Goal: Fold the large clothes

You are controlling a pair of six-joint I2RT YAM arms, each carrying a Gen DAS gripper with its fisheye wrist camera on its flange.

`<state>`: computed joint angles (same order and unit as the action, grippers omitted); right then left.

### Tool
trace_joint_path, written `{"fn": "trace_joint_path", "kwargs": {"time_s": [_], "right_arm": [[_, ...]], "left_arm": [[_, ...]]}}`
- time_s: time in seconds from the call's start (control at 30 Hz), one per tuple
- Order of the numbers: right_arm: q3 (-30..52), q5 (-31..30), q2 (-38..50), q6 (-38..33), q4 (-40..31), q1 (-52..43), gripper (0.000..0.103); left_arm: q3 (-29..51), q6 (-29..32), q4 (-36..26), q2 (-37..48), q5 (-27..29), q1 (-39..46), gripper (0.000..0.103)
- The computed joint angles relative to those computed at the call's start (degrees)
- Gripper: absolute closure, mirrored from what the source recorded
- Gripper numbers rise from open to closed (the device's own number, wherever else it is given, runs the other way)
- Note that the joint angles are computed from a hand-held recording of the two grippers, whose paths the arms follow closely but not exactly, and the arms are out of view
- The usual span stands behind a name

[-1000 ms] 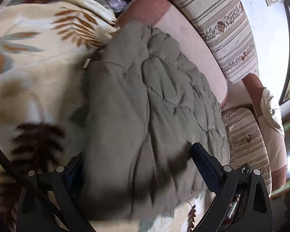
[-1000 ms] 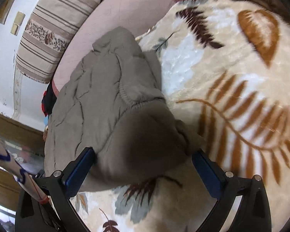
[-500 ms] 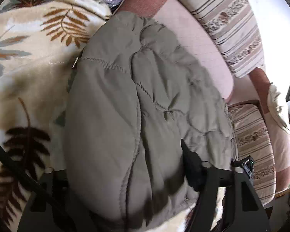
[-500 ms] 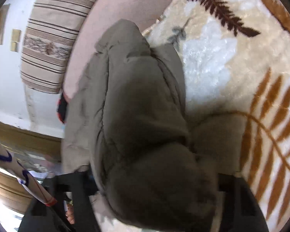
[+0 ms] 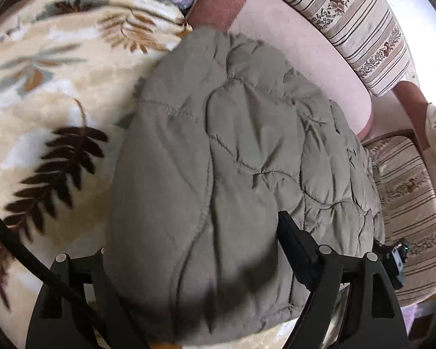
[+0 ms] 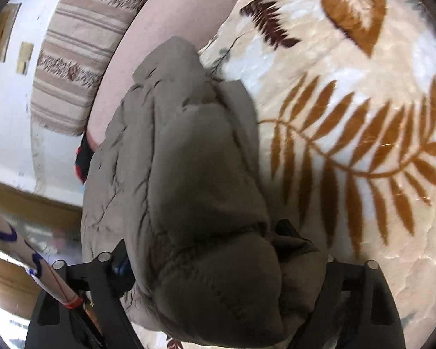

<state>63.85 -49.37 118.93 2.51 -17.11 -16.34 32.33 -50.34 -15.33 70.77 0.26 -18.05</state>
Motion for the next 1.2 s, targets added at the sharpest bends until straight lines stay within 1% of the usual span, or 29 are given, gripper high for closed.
{"fn": "trace_joint_path", "kwargs": {"time_s": [0.07,0.13,0.17,0.2,0.3,0.37,0.47,0.5,0.53,0.6,0.67,0.73,0.83,0.87,0.9,0.97,1.03,1.07,1.13,1.2], "right_arm": [[-1.5,1.4,-2.7,-0.9,-0.5,-0.5,0.012],[-2.7,2.0,-4.7,-2.6,-1.5,-2.0,0.011],[-3.3,2.5,-5.8,-3.3,-1.9,-3.1,0.010],[-3.6,2.2,-5.8,-5.6,-2.9,-5.3,0.010],[-5.9,4.2,-9.4,-7.1,-2.3,-9.5,0.009],[-8.6,7.7,-14.6,-6.7,-0.3,-10.0,0.009],[-13.6,10.2,-24.8,-8.0,1.9,-7.3,0.009],[-14.6,10.9,-27.0,-8.1,2.5,-5.9,0.009],[-16.7,12.2,-30.9,-8.2,4.0,-2.8,0.009],[-19.3,15.8,-35.1,-8.0,6.8,4.4,0.009],[-21.2,20.4,-36.5,-8.9,9.5,11.6,0.009],[-21.1,25.7,-33.6,-8.0,13.7,18.9,0.010],[-18.0,32.5,-25.9,-7.3,18.0,24.6,0.010],[-16.4,33.9,-22.4,-7.1,19.3,25.3,0.010],[-15.5,34.0,-20.1,-6.8,20.6,25.2,0.010],[-13.0,33.2,-16.2,-6.0,22.3,24.2,0.006],[-10.6,34.1,-13.5,-5.5,23.2,23.3,0.006],[-9.3,34.2,-12.2,-5.4,23.3,22.8,0.006],[-6.4,33.8,-10.1,-5.2,22.4,22.0,0.006],[-5.1,33.9,-9.7,-5.1,21.6,21.4,0.006]], "left_arm": [[0.9,0.3,-4.7,-4.2,-2.3,-2.2,0.021],[0.6,0.2,-7.7,-8.0,-1.8,-2.7,0.021],[0.1,-0.4,-9.1,-10.0,-2.3,-3.3,0.021],[-0.1,-0.7,-10.5,-11.3,-3.0,-3.5,0.021],[-1.8,-2.7,-16.1,-17.7,-5.7,-5.3,0.021],[-1.1,-6.0,-20.6,-20.4,-10.8,-8.6,0.021],[2.0,-9.4,-23.6,-21.2,-18.3,-16.0,0.021],[3.5,-9.9,-23.4,-19.6,-20.3,-18.5,0.021],[4.7,-9.5,-22.6,-17.5,-20.9,-19.9,0.020],[8.4,-7.2,-20.4,-10.3,-20.7,-21.4,0.020],[11.6,-4.8,-19.0,-3.3,-21.2,-22.2,0.020],[14.6,-2.1,-17.1,4.2,-21.8,-21.7,0.020],[17.3,0.2,-15.6,12.4,-24.1,-19.8,0.020],[17.5,1.3,-14.2,14.3,-25.0,-18.9,0.018],[17.3,2.6,-12.6,15.4,-25.5,-17.9,0.016],[17.0,4.5,-9.8,16.5,-26.0,-16.6,0.011],[16.8,7.2,-6.4,18.2,-26.0,-14.9,0.008],[16.8,8.1,-5.1,18.8,-25.9,-14.2,0.005],[16.7,9.7,-2.2,20.2,-25.9,-12.9,0.004],[17.3,10.2,-1.0,21.1,-25.7,-12.0,0.004]]}}
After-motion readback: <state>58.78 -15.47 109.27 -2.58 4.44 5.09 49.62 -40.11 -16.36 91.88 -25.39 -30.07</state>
